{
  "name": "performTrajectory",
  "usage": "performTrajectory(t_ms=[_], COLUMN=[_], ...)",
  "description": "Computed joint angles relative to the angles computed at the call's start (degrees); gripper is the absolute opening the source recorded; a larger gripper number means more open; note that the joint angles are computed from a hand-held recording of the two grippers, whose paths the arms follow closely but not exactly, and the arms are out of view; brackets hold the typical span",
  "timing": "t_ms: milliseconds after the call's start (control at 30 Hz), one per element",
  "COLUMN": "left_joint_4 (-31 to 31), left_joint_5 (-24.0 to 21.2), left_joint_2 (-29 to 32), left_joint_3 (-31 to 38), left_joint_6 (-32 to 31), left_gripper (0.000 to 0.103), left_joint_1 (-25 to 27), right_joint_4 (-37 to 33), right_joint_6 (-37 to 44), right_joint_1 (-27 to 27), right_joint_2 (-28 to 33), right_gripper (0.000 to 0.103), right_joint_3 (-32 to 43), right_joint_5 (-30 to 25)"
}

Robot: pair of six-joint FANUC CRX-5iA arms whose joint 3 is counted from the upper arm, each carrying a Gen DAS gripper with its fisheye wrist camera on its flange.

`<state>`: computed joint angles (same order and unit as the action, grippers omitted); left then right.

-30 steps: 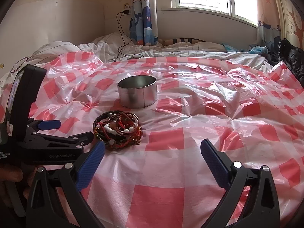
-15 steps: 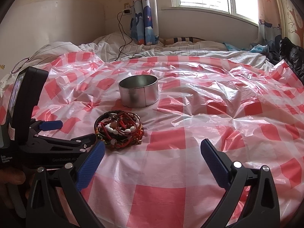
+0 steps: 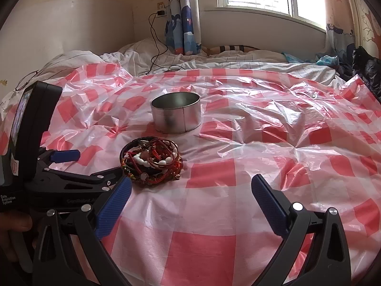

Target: Organize jewelry

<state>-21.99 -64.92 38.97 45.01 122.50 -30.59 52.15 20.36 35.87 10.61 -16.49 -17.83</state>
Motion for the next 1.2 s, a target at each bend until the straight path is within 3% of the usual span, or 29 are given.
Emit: performTrajectory(t_ms=[200,367,467,633,800,1067,1200], left_joint_4=[-0.04,-0.59,2.13,3.52,3.89,4.94,5.29], left_joint_5=[-0.22,-1.43,0.22,1.01,0.35,0.62,1.06], left_joint_2=[0.16,-0.20,-1.39,-1.80,-1.09,-1.19,-1.37], left_joint_3=[0.23,-0.15,-2.53,-3.52,-2.40,-2.58,-2.83], left_joint_6=[0.07,1.06,1.73,2.54,0.61,0.03,-0.09], left_gripper=[0.097,0.097,0.097,0.097,0.097,0.097,0.097], left_joint_1=[0.03,0.52,1.99,2.80,2.64,2.72,2.78], right_joint_4=[-8.90,-23.11,-30.06,-47.16,-59.15,-84.67,-90.02], right_joint_6=[8.72,25.59,34.73,51.47,58.91,67.33,68.59], right_joint_1=[0.72,1.14,1.05,-0.33,-3.60,-13.70,-15.92], right_joint_2=[0.70,1.39,1.99,5.51,9.86,19.48,21.62], right_gripper=[0.097,0.097,0.095,0.081,0.080,0.052,0.040], right_joint_3=[2.77,8.44,11.71,21.49,30.88,48.85,51.78], right_joint_5=[-0.52,-2.98,-5.01,-12.71,-19.77,-37.14,-41.06])
